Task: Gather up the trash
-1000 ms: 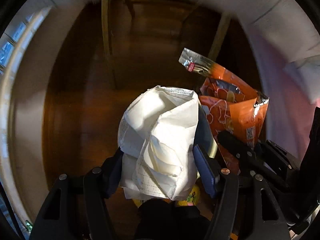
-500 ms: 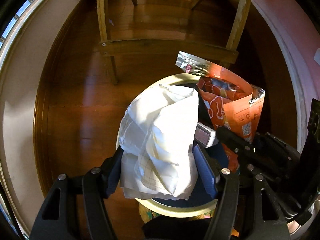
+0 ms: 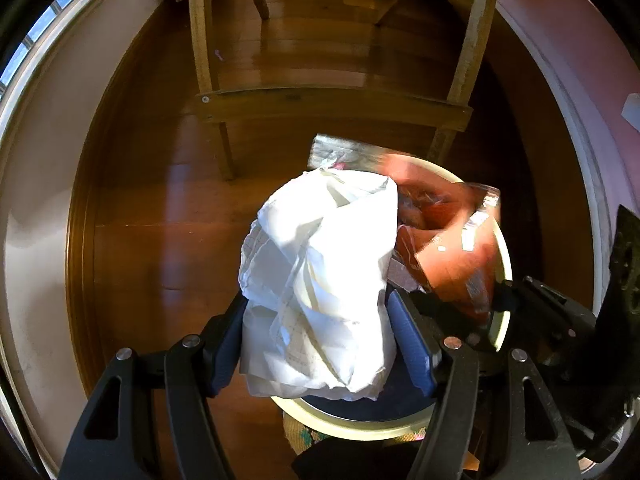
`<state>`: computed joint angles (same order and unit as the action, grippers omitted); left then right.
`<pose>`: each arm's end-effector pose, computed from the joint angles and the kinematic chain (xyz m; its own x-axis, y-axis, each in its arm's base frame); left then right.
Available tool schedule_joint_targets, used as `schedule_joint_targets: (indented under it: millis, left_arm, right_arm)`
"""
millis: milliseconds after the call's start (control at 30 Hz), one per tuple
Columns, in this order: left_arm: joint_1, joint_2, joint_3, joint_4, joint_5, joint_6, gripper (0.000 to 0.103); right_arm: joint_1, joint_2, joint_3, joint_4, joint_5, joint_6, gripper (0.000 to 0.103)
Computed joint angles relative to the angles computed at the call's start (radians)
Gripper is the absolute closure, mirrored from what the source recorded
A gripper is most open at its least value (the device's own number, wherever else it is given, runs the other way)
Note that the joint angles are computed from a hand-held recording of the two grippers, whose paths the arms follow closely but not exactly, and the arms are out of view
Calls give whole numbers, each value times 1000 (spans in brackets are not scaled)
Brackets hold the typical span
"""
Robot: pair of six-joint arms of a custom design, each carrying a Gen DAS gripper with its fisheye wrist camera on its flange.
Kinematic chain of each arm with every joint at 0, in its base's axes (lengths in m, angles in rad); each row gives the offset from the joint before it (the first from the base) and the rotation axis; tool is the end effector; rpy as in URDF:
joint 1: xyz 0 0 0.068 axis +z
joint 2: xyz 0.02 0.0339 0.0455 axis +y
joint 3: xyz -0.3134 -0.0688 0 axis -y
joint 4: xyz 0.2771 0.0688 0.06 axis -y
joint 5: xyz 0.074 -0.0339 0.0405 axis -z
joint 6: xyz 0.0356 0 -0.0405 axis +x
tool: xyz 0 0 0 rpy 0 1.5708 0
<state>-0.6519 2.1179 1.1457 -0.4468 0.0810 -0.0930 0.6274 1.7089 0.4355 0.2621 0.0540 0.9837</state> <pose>0.3204 -0.2482 0.0778 -0.8395 0.5242 -0.1431 0.5388 0.8372 -0.0937 0.2115 0.1510 0.0837 -0.8488 0.4114 -0.3321 0.2594 0.8713 0.4165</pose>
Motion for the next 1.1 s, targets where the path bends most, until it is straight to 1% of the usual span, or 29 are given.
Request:
schedule_joint_targets:
  millis: [33,67,200,333,467,667,800,933,1000,1100]
  left_arm:
    - [-2,2,2,-5,4,4,36]
    - [-3,4,10,-16,5,7,36]
    - [-4,9,19,-44,11,15,34]
    - [-2,-5,15,-55,14,16,29]
    - [-2,-31,-3,-43,11,14,27]
    - [-1,-81,-44,-20,1,23,27]
    - [12,-116,-64,-14,0,39,27]
    - [11,-170,-78,-35,6,40,27]
    - [9,-210,-75,-64,9,25,27]
    - [4,-282,-41,-147,14,13,27]
  right_arm:
    - [2,6,9,-21,2,6,38]
    - [4,8,16,-47,7,13,36]
    - [21,-8,21,-82,22,27,35]
    - [40,-24,28,-116,23,26,35]
    - [69,-29,33,-147,17,34,35]
    - [116,-110,30,-226,74,106,35]
    - [137,-193,42,-325,128,141,35]
    - [134,-271,84,-464,165,149,35]
    - [132,-302,113,-531,174,149,35]
    - [133,-373,173,-670,184,166,35]
